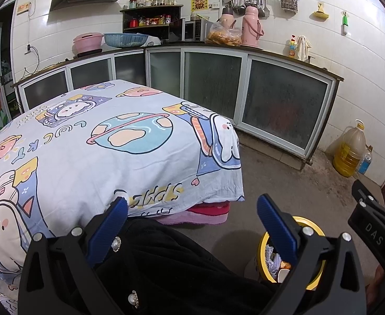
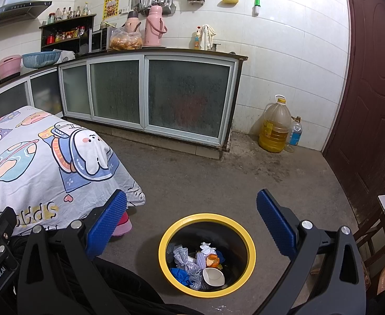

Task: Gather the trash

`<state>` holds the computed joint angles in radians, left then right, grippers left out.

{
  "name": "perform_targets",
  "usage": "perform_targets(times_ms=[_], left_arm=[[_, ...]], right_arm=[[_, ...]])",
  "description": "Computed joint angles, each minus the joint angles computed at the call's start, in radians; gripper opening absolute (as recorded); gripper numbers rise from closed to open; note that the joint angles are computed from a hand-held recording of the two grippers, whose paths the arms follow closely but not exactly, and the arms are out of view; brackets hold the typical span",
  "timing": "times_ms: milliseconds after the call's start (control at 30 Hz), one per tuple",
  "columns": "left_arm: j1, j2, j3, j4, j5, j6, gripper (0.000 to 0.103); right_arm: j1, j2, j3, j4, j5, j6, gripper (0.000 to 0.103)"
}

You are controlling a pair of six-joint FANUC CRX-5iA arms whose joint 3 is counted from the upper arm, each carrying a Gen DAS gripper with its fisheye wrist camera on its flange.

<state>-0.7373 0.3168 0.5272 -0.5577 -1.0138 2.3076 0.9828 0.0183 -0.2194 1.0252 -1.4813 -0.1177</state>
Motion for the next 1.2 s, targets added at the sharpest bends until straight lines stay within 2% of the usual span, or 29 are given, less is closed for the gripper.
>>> perform_targets(times_ms=[533, 833, 1200], left_arm=[[0.009, 0.003, 0.002, 0.019, 0.000, -0.019, 0.095], [0.016, -0.009, -0.019, 0.027, 0.028, -0.024, 0.095], [0.023, 0.001, -0.003, 0.043, 0.002, -0.033, 0.095]], right_arm=[[0.001, 0.002, -0.004, -0.003, 0.001, -0.007, 0.095], [0.004, 0.002, -0.007, -0.006, 0.000, -0.013, 0.095], [0.002, 0.001, -0.005, -0.007, 0.001, -0.010, 0.095]])
